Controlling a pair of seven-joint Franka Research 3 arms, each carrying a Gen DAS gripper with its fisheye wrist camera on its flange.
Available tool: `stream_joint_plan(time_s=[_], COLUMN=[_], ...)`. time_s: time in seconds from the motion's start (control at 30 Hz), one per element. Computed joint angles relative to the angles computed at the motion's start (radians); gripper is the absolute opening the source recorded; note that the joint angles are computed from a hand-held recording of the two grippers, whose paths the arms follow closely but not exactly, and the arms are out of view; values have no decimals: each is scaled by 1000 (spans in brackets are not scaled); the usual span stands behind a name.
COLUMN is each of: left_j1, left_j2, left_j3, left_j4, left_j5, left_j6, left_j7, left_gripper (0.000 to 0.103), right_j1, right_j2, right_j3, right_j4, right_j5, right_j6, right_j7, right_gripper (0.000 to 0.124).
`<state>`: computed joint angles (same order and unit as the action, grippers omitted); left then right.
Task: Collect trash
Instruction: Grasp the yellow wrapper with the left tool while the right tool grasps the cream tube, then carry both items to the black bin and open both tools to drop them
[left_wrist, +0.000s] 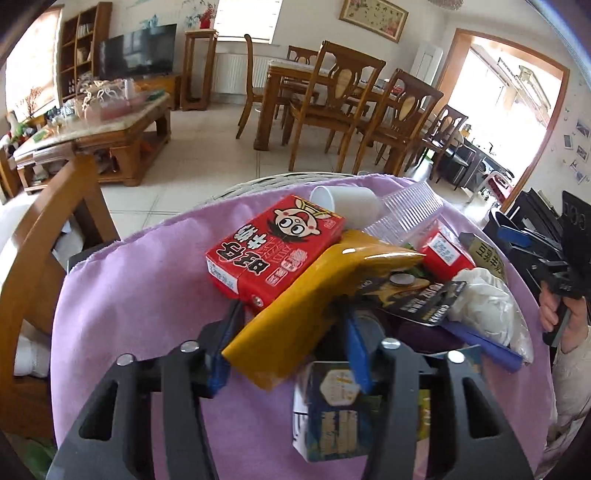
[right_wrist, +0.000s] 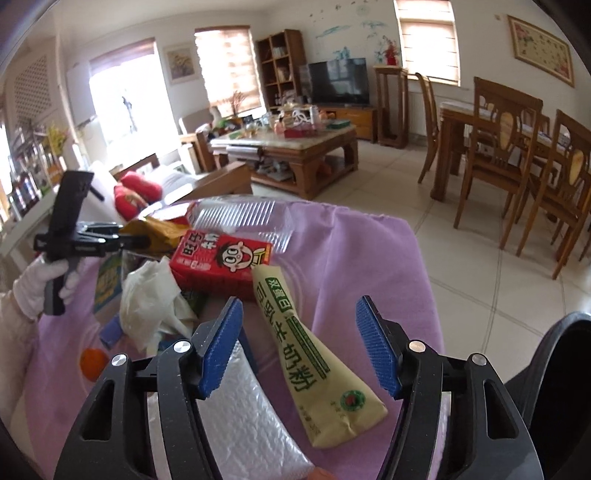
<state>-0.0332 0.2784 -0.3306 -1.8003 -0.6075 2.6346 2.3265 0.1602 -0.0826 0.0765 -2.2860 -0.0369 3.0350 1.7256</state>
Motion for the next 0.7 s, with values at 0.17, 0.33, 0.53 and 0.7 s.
stream_joint_plan(time_s=[0.17,0.33,0.53,0.7], left_j1=[-9,-24,-42,-87], left_j2=[-53,-101,-184,-300], left_j3=[-8,-1,10,52], left_j4=[-62,-130,-206,-270], left_j5=[-36,-100,-330,-640], left_j6=[18,66,149,183], left_j7=[40,101,239,430], left_gripper=[16,12,11,12], right_j1=[13,56,49,21], right_j2=[51,48,-5,-132], right_j3=[21,13,21,21], right_j4=[81,90,48,-78], right_j5=[-143,-192,-319,-236], right_j6=[-134,-156,-111,21], right_j7=[115,167,352,329], right_gripper=[38,18,11,11])
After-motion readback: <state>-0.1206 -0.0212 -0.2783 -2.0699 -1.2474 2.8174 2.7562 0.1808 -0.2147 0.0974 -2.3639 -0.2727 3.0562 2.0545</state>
